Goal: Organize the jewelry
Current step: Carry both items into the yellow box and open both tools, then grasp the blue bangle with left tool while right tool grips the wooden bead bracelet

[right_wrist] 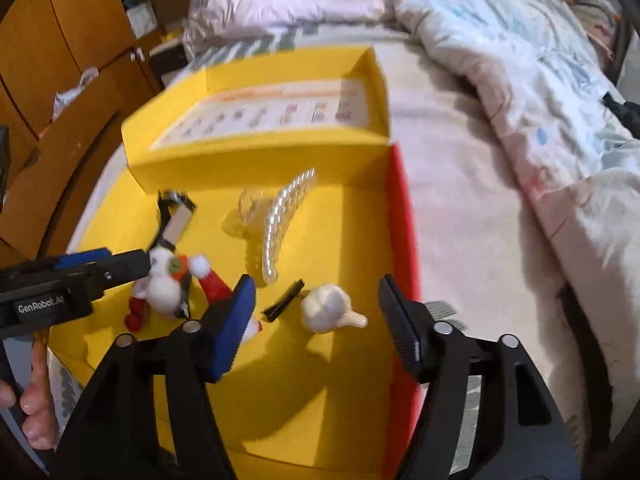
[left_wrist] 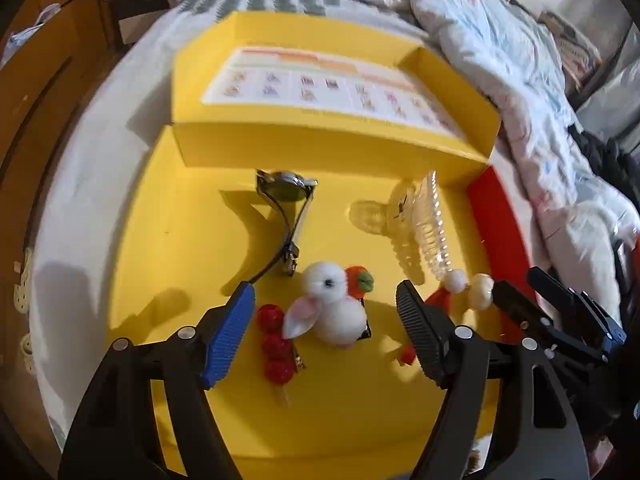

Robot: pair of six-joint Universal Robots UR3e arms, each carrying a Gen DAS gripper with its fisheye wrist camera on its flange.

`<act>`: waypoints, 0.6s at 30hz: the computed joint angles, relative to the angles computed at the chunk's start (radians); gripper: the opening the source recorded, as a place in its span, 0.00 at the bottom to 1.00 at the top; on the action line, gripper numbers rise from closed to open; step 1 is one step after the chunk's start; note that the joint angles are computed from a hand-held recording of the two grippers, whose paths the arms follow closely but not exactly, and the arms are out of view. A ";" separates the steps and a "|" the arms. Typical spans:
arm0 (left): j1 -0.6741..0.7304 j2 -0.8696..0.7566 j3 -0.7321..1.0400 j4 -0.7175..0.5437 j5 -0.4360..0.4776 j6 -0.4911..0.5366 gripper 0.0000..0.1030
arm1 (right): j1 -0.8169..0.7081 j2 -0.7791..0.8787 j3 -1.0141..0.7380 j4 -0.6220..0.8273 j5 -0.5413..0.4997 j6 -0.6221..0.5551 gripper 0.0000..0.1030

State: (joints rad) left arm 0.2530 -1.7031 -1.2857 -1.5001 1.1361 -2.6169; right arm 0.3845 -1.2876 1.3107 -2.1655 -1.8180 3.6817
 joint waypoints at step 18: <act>0.760 0.650 -0.401 -0.407 -0.052 0.732 0.78 | 0.301 -0.419 0.474 -0.117 -0.066 0.156 0.83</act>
State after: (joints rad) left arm 1.0131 -1.0530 -1.6867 -1.9070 1.0840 -1.8851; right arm 0.6850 -1.7061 1.7845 -2.2826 -1.8835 3.8378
